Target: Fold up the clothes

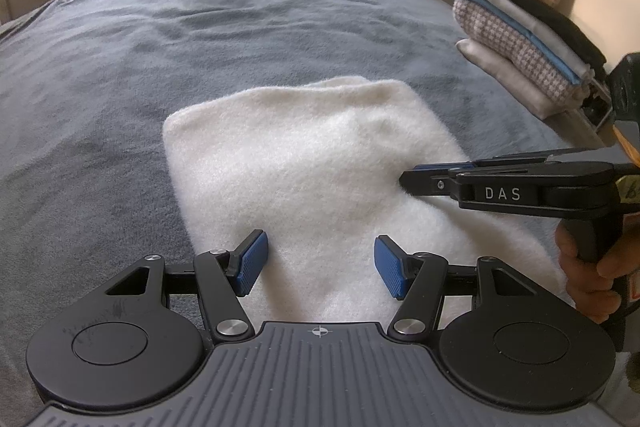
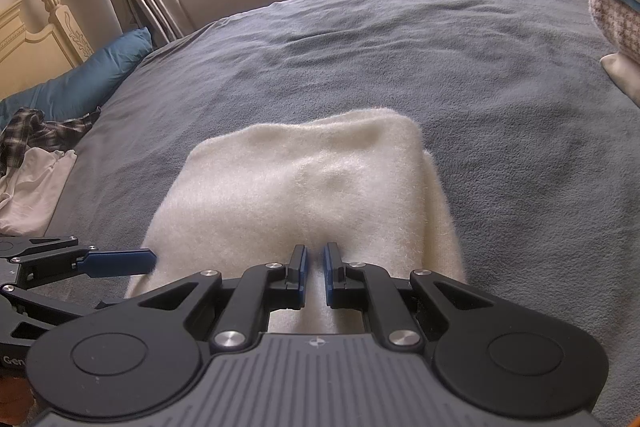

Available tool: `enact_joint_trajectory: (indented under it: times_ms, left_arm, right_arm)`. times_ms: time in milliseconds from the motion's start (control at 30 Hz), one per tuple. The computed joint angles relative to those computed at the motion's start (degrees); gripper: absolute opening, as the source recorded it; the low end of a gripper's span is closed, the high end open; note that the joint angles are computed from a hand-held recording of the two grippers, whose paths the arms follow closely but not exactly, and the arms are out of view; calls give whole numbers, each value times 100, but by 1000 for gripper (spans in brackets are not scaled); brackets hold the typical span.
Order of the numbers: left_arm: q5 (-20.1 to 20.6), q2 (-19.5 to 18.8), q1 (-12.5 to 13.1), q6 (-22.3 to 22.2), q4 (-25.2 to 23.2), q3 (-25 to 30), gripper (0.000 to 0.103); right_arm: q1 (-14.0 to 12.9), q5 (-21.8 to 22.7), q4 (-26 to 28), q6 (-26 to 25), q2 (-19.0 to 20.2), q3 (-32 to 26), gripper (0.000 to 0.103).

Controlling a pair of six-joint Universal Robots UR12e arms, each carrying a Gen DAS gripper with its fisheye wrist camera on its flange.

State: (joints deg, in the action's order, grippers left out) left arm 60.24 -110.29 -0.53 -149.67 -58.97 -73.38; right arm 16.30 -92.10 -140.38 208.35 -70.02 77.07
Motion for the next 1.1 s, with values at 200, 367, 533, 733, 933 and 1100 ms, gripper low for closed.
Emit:
enact_joint_trajectory:
  times_ms: [200,367,533,733,933,1100]
  left_arm:
    - [-5,48,15,-102,317,-75,59]
    - [302,-54,-18,-281,202,72,59]
    - [492,-58,-69,-236,224,54,60]
    - [574,-83,-92,-290,116,124,60]
    - [652,-104,-114,-317,63,171,60]
    - [678,-101,-119,-331,24,185,60]
  right_arm:
    - [-9,19,-27,-1,-4,14,8]
    - [-4,7,-10,1,4,1,8]
    - [1,-11,-42,4,0,14,8]
    - [-4,11,-44,-2,2,17,8]
    - [3,-12,-2,-21,6,-3,8]
    - [11,-37,56,-48,18,-34,8]
